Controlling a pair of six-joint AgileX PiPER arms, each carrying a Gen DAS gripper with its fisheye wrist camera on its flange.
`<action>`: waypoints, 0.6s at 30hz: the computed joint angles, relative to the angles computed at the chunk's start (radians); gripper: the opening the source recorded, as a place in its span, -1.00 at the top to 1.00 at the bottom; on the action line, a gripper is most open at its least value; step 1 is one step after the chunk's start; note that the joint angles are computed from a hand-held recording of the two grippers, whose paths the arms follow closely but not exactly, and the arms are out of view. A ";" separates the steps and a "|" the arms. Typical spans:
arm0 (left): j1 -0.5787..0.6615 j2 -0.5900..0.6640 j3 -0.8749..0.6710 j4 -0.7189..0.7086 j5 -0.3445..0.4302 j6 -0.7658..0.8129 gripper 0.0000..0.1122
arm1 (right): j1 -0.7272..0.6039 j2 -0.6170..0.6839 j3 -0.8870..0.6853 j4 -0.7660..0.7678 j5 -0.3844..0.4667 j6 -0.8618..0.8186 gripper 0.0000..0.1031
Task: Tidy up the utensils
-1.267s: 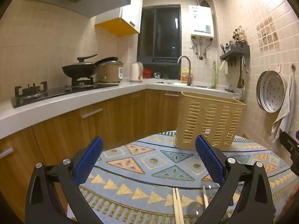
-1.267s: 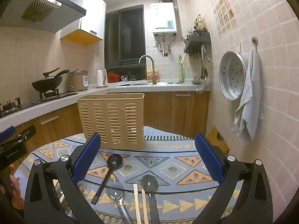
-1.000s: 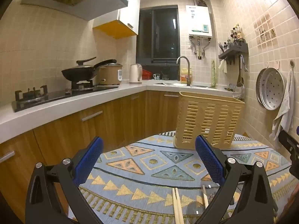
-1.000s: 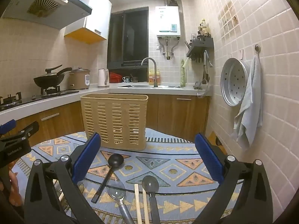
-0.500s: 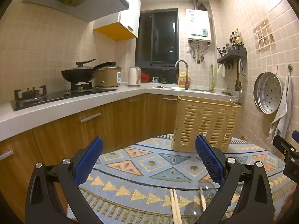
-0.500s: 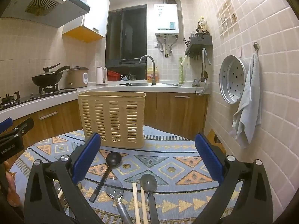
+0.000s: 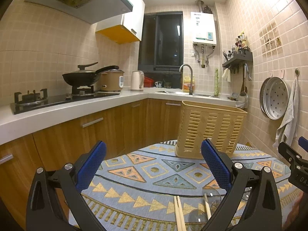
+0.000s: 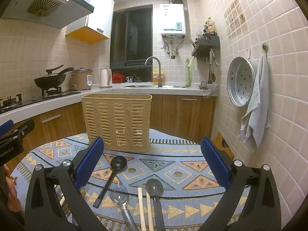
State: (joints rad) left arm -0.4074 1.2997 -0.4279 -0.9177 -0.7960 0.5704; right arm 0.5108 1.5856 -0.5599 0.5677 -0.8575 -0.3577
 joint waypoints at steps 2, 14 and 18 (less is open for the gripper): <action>0.001 0.000 -0.001 0.000 0.002 0.001 -0.70 | 0.002 0.003 0.000 0.003 -0.001 0.002 -0.86; -0.022 0.004 -0.003 -0.010 -0.006 0.013 -0.70 | -0.006 -0.002 -0.004 -0.005 0.019 0.009 -0.86; -0.025 0.007 -0.006 -0.011 -0.003 0.009 -0.70 | -0.015 0.000 -0.007 -0.019 0.033 0.025 -0.86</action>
State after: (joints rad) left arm -0.4322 1.3062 -0.4340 -0.9292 -0.7990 0.5795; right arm 0.4962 1.5853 -0.5671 0.5490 -0.8244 -0.3329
